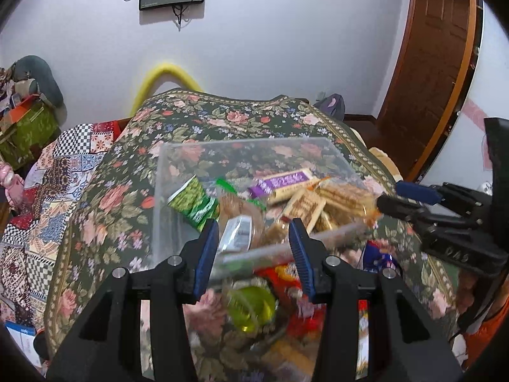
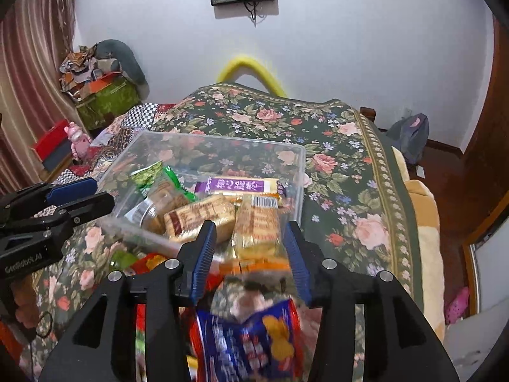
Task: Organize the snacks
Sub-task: 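Place purple bar in box with left tool while right tool places biscuit pack in, then grasp the green jelly cup with left tool while right tool grasps the blue biscuit bag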
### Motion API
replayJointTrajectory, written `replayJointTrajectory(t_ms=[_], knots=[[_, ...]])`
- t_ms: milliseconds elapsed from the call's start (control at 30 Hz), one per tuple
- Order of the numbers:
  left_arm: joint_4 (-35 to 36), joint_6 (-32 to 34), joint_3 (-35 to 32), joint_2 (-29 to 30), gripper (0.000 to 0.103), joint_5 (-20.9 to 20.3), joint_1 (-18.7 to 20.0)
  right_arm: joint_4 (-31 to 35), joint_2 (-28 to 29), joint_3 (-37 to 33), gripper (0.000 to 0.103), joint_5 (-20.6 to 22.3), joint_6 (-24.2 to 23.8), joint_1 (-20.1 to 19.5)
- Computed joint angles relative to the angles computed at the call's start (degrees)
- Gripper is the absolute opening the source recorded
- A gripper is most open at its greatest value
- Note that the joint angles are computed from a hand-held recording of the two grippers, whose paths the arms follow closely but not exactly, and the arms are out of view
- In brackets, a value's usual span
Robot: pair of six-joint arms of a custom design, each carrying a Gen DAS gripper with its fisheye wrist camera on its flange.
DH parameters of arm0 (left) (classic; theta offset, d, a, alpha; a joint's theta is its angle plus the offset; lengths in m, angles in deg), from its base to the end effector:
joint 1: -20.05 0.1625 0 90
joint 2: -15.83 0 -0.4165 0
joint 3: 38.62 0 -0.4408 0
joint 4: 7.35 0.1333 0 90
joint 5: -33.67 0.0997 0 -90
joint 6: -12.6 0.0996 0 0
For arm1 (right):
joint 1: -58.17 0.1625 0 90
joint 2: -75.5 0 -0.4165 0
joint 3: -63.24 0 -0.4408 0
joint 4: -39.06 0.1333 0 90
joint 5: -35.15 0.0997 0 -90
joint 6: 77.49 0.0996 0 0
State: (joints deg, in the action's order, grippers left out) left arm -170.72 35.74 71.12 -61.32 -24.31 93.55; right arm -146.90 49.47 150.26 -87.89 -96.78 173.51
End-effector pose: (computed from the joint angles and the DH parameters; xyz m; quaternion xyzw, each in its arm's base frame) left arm 0.0095 -0.6230 0.3323 0.2151 0.8802 -0.3194 0.2775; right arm 0.3785 -0.6147 -0.0515 0.2682 -0.8784 0.3020 0.2556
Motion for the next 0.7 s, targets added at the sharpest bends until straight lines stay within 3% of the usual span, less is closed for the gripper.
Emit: replayJointTrajectory(t_ms=[133, 333, 567, 700], knots=[[0.68, -0.26, 2.48, -2.64, 0.046, 0.29, 0.35, -1.83, -1.76, 3.48, 0.044, -0.23, 0.22, 0.06], [3.08, -1.25, 5.34, -5.46, 0.046, 0.32, 1.65, -3.07, -3.3, 7.51, 0.056, -0.58, 1.22, -0.29], [5.79, -2.3, 7.62, -6.32, 0.046, 0.34, 3.85, -2.6, -3.98, 10.89, 0.084, 0.11, 3.11, -1.23], [6.72, -2.99, 7.36, -5.23, 0.049, 0.15, 4.55, -1.31, -3.26, 11.28, 0.087, -1.04, 3.58, -1.23]])
